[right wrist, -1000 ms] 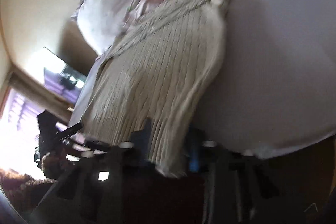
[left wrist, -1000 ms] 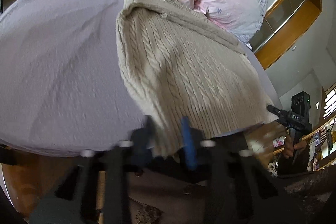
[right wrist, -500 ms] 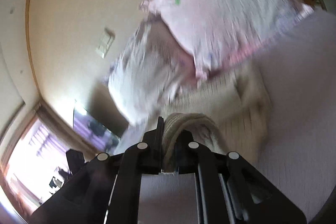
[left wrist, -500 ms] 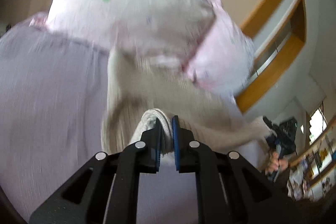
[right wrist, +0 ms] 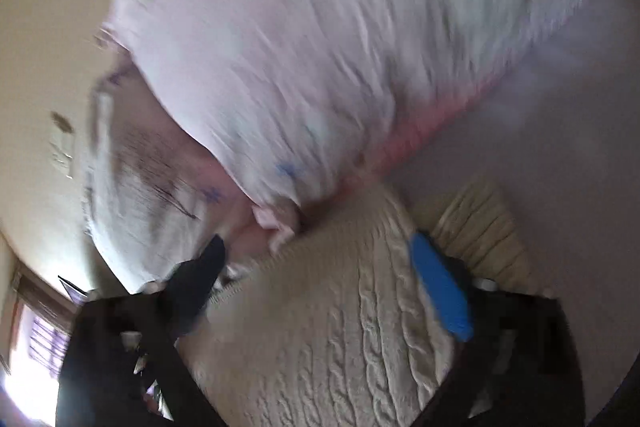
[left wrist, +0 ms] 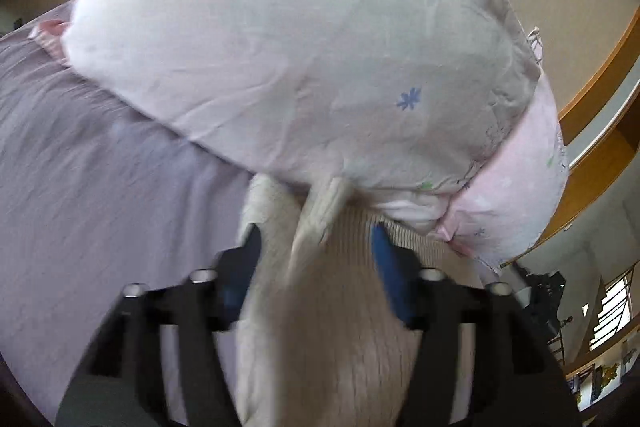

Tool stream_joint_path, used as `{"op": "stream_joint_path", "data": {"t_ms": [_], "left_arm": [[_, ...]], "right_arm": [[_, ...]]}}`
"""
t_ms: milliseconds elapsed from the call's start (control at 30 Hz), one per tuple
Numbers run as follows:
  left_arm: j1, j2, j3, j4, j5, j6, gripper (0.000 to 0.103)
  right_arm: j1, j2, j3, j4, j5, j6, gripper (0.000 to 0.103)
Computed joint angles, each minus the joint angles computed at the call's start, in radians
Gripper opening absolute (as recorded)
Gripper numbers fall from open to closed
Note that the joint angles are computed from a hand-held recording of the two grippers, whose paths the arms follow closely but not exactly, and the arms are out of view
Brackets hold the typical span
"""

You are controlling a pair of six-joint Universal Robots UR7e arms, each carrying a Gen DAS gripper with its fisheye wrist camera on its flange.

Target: Fold small clothes

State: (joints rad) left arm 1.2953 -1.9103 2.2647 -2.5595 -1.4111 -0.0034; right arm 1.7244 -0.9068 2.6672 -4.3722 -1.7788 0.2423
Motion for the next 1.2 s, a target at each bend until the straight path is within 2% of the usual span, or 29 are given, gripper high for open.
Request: {"op": "stream_joint_path", "data": {"t_ms": [100, 200, 233, 367, 433, 467, 500, 567, 667, 700, 833, 933, 967, 1000, 1033, 1133, 1200], "left_arm": [[0.012, -0.037, -0.002, 0.100, -0.005, 0.020, 0.069], [0.011, -0.035, -0.002, 0.180, 0.011, 0.030, 0.070], [0.005, -0.028, 0.001, 0.197, 0.036, 0.026, 0.070], [0.019, 0.008, 0.004, 0.177, 0.043, 0.007, 0.065], [0.033, 0.016, 0.000, 0.174, 0.034, -0.008, 0.044], [0.058, 0.034, -0.009, 0.174, 0.004, -0.036, 0.029], [0.101, 0.056, -0.025, 0.169, -0.064, -0.056, 0.022], [0.232, 0.096, -0.063, 0.177, -0.273, -0.139, 0.016], [0.374, 0.156, -0.070, 0.121, -0.577, -0.230, 0.015], [0.390, 0.159, -0.059, 0.096, -0.629, -0.231, 0.015], [0.308, 0.125, 0.000, -0.003, -0.699, -0.245, 0.015], [0.148, 0.112, 0.050, -0.080, -0.703, -0.283, 0.015], [0.065, 0.133, 0.072, -0.123, -0.702, -0.306, 0.015], [0.021, 0.150, 0.083, -0.149, -0.698, -0.321, 0.015], [-0.054, 0.198, 0.102, -0.205, -0.695, -0.345, 0.015], [-0.179, 0.365, 0.122, -0.346, -0.686, -0.382, 0.016], [-0.260, 0.518, 0.110, -0.410, -0.662, -0.415, 0.021]], "right_arm": [[0.039, 0.007, 0.015, -0.110, -0.016, -0.073, 0.100], [0.053, 0.003, 0.009, -0.097, -0.038, -0.099, 0.100], [0.048, -0.003, 0.011, -0.081, -0.030, -0.099, 0.100], [0.038, 0.020, 0.008, -0.078, -0.016, -0.092, 0.100], [0.034, 0.030, 0.006, -0.092, -0.005, -0.098, 0.100], [0.030, 0.032, 0.015, -0.104, 0.003, -0.100, 0.100], [0.024, 0.030, 0.019, -0.107, 0.011, -0.099, 0.100], [0.008, 0.028, 0.026, -0.103, 0.030, -0.095, 0.100], [-0.006, 0.010, 0.036, -0.086, 0.039, -0.095, 0.100], [-0.012, 0.005, 0.040, -0.088, 0.044, -0.095, 0.100], [-0.024, -0.005, 0.064, -0.137, 0.064, -0.094, 0.100], [-0.012, -0.016, 0.077, -0.172, 0.044, -0.102, 0.100], [-0.002, -0.028, 0.081, -0.175, 0.024, -0.109, 0.100], [0.009, -0.038, 0.083, -0.179, -0.001, -0.117, 0.100], [0.017, -0.044, 0.084, -0.181, -0.023, -0.120, 0.100], [0.025, -0.078, 0.090, -0.163, -0.081, -0.144, 0.100], [0.004, -0.114, 0.100, -0.120, -0.097, -0.172, 0.100]]}}
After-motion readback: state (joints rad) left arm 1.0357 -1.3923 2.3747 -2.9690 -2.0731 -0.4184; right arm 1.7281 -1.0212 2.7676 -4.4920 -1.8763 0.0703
